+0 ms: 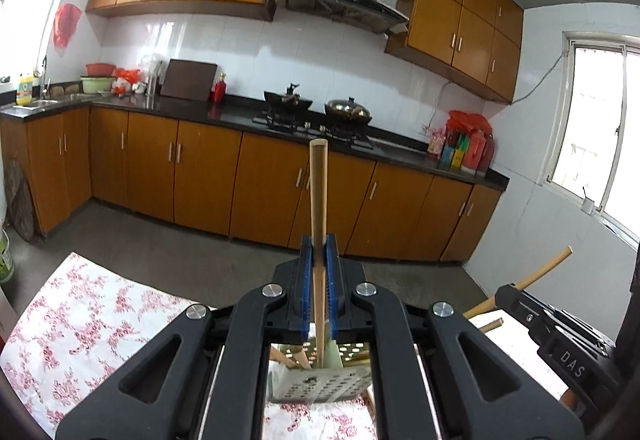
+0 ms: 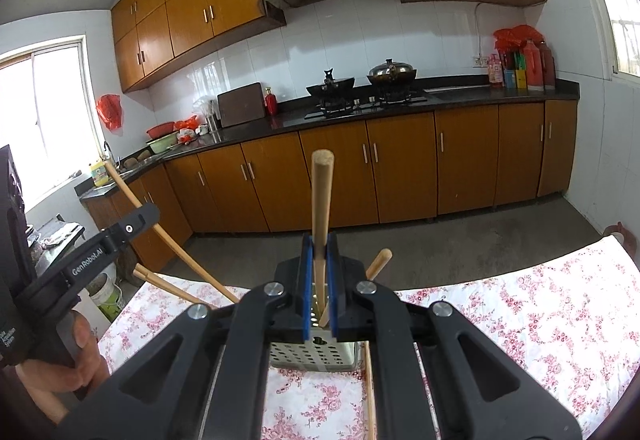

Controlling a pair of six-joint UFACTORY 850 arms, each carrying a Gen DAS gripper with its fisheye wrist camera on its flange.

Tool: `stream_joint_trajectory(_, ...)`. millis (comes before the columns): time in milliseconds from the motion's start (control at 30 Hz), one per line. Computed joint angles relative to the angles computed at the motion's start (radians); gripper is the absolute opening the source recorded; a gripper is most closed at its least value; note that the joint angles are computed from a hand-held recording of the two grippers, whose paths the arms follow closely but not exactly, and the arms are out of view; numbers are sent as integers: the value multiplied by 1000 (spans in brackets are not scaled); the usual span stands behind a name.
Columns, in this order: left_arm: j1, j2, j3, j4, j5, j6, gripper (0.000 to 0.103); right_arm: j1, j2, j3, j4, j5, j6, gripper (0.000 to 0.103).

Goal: Organize utensils
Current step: 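Carry both chopsticks over the green holder and lower them inside, then open both tools to release the chopsticks into the green holder, then move both tools back down and close each on another loose chopstick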

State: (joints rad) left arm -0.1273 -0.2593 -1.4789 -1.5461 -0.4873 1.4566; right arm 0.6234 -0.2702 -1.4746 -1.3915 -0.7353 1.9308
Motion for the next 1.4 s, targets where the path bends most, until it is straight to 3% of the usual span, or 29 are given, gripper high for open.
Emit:
stream_joint_trajectory(200, 15, 9, -3, 26, -17, -29, 9, 12, 23, 29, -25, -41, 44, 13)
stream_joint_trajectory(333, 34, 31, 13, 19, -21, -27, 18, 24, 57, 69, -42, -90, 80, 14)
stream_joint_trajectory(600, 101, 94, 92, 3, -41, 29, 19, 48, 134, 225, 6, -165, 153, 16)
stream_joint_trajectory(700, 128, 113, 146, 9, -36, 68, 20, 43, 134, 282, 65, -145, 154, 16)
stream_joint_trajectory(900, 134, 73, 199, 188, 0, 7, 29, 21, 85, 361, 167, 55, 149, 18)
stream_joint_trajectory(1000, 126, 32, 210, 327, -1, -86, 40, 22, 31, 351, 233, 148, 65, 18)
stream_joint_trajectory(1067, 120, 17, 229, 368, 1, -103, 43, 22, -7, 328, 287, 176, -11, 21)
stream_joint_trajectory(1300, 98, -8, 262, 439, -31, -105, 54, 26, -94, 251, 413, 147, -186, 27)
stream_joint_trajectory(1367, 96, -6, 281, 437, -33, -71, 55, 27, -112, 239, 435, 124, -210, 25)
stream_joint_trajectory(1400, 92, -5, 287, 440, -34, -66, 55, 32, -116, 240, 412, 106, -187, 18)
